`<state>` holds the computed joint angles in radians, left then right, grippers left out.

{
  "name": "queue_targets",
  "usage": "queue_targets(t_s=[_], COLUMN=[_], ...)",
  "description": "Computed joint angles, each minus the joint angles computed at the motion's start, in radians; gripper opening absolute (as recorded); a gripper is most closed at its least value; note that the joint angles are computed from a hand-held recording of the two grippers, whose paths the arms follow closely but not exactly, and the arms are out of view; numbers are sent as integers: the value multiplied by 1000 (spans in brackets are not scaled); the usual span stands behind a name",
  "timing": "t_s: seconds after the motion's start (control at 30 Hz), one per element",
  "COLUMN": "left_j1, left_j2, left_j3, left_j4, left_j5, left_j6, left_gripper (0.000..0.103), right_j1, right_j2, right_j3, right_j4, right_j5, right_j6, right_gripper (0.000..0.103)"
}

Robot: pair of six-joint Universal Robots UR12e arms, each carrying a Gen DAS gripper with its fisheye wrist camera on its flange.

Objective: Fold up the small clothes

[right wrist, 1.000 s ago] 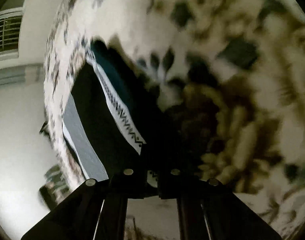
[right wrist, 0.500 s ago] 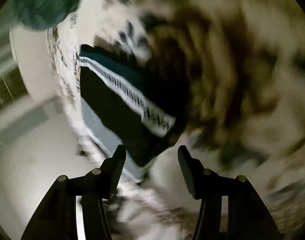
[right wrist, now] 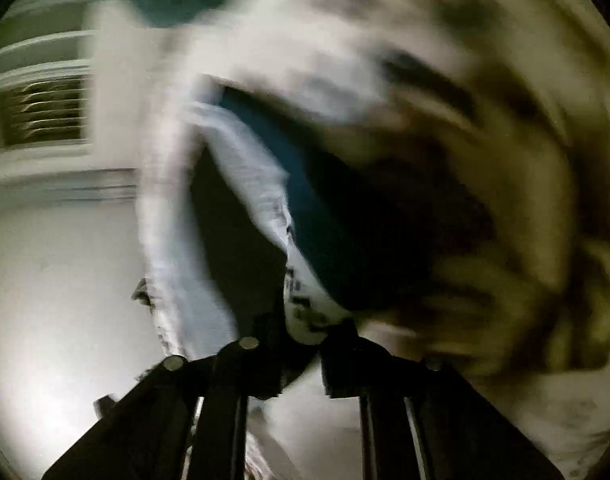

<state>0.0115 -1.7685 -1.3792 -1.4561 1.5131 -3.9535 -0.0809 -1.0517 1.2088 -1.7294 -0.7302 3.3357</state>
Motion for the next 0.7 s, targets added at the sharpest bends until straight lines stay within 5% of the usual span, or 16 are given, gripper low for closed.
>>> queue_targets(t_s=[0.1, 0.17, 0.23, 0.43, 0.57, 0.7], left_j1=[2, 4, 6, 42, 54, 61], left_j2=[9, 9, 5, -41, -94, -124], left_j3=[-15, -22, -32, -77, -58, -54], left_j4=[35, 74, 134, 384, 451, 513], left_j5=[0, 3, 7, -116, -187, -237], left_j6=[4, 20, 38, 66, 89, 78], left_gripper=[103, 103, 103, 103, 103, 103], right_j1=[-24, -28, -37, -41, -13, 10], right_j2=[-24, -49, -64, -4, 48, 85], right_j3=[56, 81, 116, 86, 26, -17], right_j4=[-32, -87, -133, -82, -52, -58], right_j5=[73, 63, 103, 202, 242, 270], right_j6=[94, 121, 149, 53, -41, -34], right_gripper=[31, 62, 71, 73, 73, 74])
